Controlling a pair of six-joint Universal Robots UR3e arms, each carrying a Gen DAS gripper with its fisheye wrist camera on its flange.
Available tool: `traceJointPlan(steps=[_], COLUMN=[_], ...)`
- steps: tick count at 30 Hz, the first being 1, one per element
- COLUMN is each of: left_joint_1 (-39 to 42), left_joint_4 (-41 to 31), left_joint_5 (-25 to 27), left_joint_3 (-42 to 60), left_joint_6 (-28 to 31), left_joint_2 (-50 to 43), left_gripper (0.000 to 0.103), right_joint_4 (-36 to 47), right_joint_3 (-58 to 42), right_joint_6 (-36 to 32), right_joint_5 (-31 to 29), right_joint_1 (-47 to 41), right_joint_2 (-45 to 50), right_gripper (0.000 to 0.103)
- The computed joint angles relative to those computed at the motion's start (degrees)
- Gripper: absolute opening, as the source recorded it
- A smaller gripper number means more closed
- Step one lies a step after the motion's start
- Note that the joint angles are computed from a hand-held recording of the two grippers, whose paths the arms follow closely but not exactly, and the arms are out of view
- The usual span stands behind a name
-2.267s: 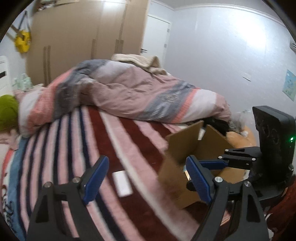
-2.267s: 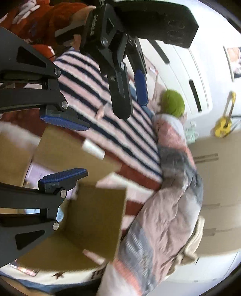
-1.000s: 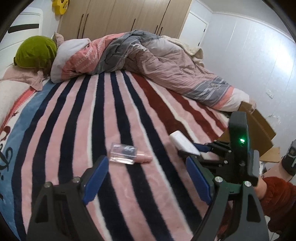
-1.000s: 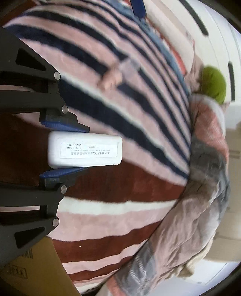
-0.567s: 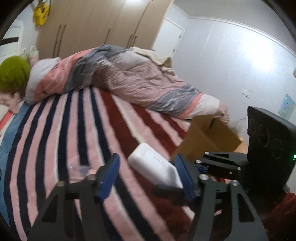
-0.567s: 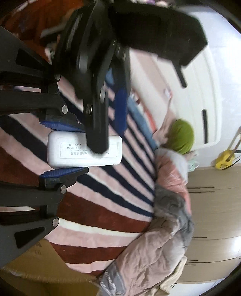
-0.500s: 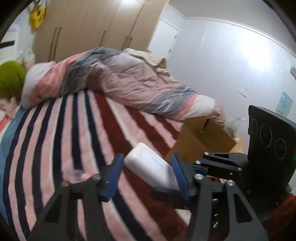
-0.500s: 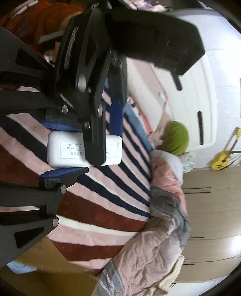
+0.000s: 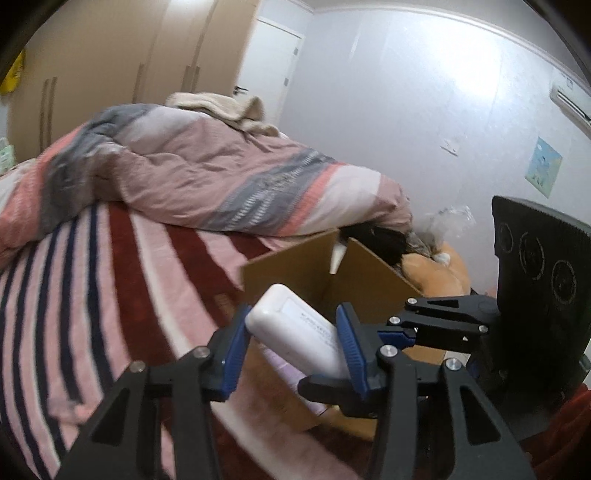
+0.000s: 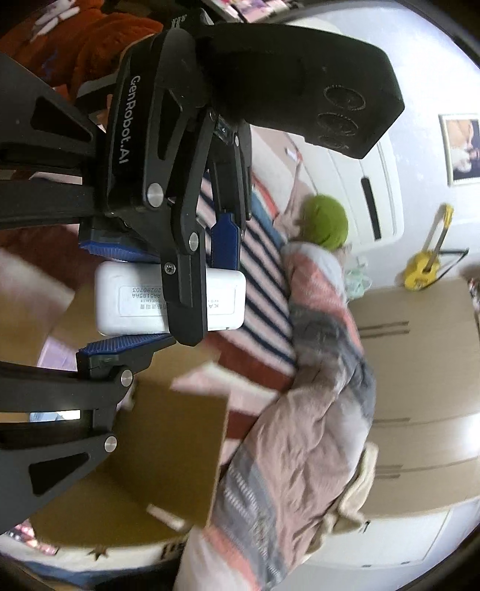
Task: Organize rigid objects
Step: 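Carry the white power bank into the cardboard box and release it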
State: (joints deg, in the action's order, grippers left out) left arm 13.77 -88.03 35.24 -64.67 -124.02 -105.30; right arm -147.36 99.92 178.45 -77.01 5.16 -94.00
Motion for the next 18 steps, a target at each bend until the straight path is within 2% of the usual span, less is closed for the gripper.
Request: traceJointPlan(steps=[6, 7, 8, 10, 13, 18], left_joint_1=[-8.46, -9.09, -9.30, -8.97, -8.12, -4.37], left_joint_4=[7.09, 8.08, 8.55, 9.82, 9.89, 9.63], left_joint_5=[4.92, 5.63, 5.88, 5.18, 5.58, 5.34], left_joint_3=[2.75, 2.95, 3.02, 2.46, 2.68, 0.94], left_joint_6=[-7.01, -7.74, -8.21, -9.16, -9.08, -7.94], left_joint_2=[-4.78, -5.16, -5.32, -5.08, -4.70, -2.37], left_gripper=[0.046, 0.054, 0.069, 0.082, 0.082, 0.082], right_joint_4=[6.01, 6.24, 6.26, 5.51, 6.54, 7.10], right_joint_3=[5.33, 5.62, 5.80, 6.76, 7.48, 6.49], right_joint_6=[-5.17, -5.55, -5.78, -5.81, -6.30, -4.60], right_joint_5=[2.59, 1.87, -0.20, -1.82, 0.84, 1.15], right_joint_1=[-9.64, -9.83, -9.52, -9.67, -11.36, -10.21], right_joint_2=[-6.19, -6.31, -6.14, -6.21, -7.05, -6.68], right_gripper=[0.031, 0.032, 0.034, 0.055, 0.056, 0.056])
